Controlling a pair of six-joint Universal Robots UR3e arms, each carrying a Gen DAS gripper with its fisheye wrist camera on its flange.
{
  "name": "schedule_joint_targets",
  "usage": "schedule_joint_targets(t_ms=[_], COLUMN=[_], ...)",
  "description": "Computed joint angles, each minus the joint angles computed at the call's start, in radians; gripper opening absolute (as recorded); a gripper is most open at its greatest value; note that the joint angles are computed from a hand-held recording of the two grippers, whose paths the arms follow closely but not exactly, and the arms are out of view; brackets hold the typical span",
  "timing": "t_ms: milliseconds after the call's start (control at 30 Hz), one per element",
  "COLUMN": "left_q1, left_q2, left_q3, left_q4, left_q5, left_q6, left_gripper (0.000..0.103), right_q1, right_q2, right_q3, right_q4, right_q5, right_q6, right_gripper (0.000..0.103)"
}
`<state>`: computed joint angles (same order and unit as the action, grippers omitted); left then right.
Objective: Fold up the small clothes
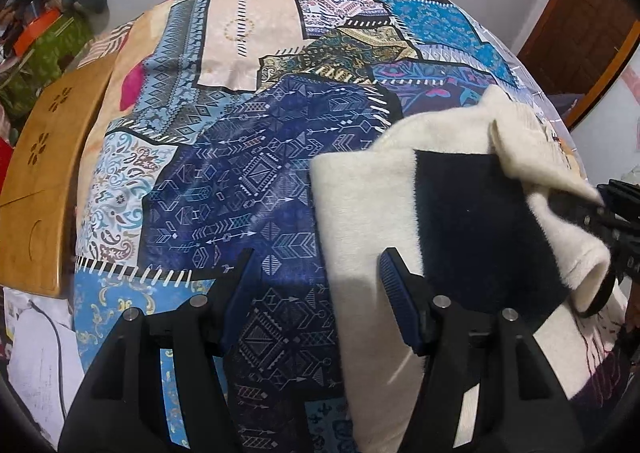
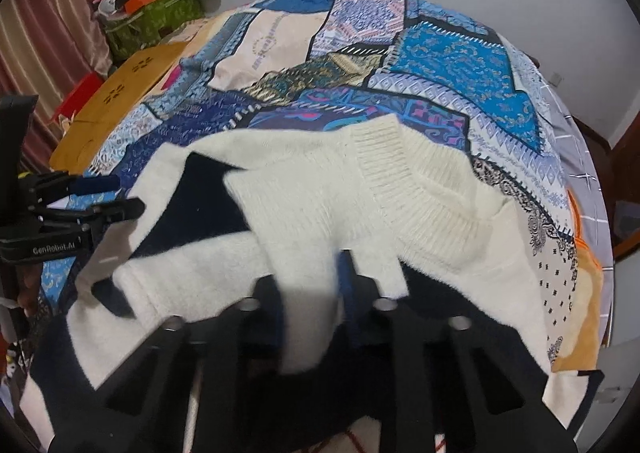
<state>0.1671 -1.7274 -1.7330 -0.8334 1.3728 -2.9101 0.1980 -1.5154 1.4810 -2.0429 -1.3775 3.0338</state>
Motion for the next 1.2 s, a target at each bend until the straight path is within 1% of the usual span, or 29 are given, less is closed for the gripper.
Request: schedule_joint_targets(t_ms=[33, 233, 367, 533, 733, 900, 1067, 1133, 1200], left_q1=[-0.005, -0.027, -0.047, -0.078, -0.105, -0.123, -0.132, -0.134, -0.132], left_q2=[-0.001, 0.008, 0.019, 0.022, 0.025, 0.033, 0.033, 0.032, 0.031], left_q3=[0.004, 0.029, 0.049, 0.077, 0.105, 0.116, 0.127, 0.127, 0.125], left_q4=[-0.002, -0.032, -0.056, -0.078, -0.104, -0.114, -0.132, -0.133, -0.135], left_q5=[0.004, 0.031, 0.048, 0.079, 0.115, 0.152, 0.179, 0.192, 0.195], left_q6=[-0.001, -0.006, -0.018, -0.035, -0.061, -0.082, -0.095, -0.099, -0.107], left_gripper=[0.062, 0.062, 0.062, 0.062, 0.062, 0.066, 0.067, 0.067, 0.068], right_q1=[-0.002, -0.072, -0.147, -0.288, -0.477, -0.678, -0.861, -0.918, -0.943], right_q2=[-0.007, -0.127, -0.218, -0.358, -0.514, -0.627, -0.707, -0.728, -0.743], right_q3=[0.002, 0.068, 0.103, 0.166, 0.254, 0.306, 0.335, 0.343, 0.36], right_q4=[-0.007, -0.053, -0.039, 0.026, 0.152, 0.34, 0.548, 0.627, 0.664], right_q5=[-0.001, 0.034, 0.07, 0.142, 0.218, 0.302, 0.369, 0.382, 0.373], right_q6=[0.005, 0.011, -0.005, -0.053, -0.154, -0.285, -0.436, -0.496, -0.528], right_gripper=[0.01, 0.008, 0.008, 0.008, 0.008, 0.008, 0.008, 0.008, 0.008])
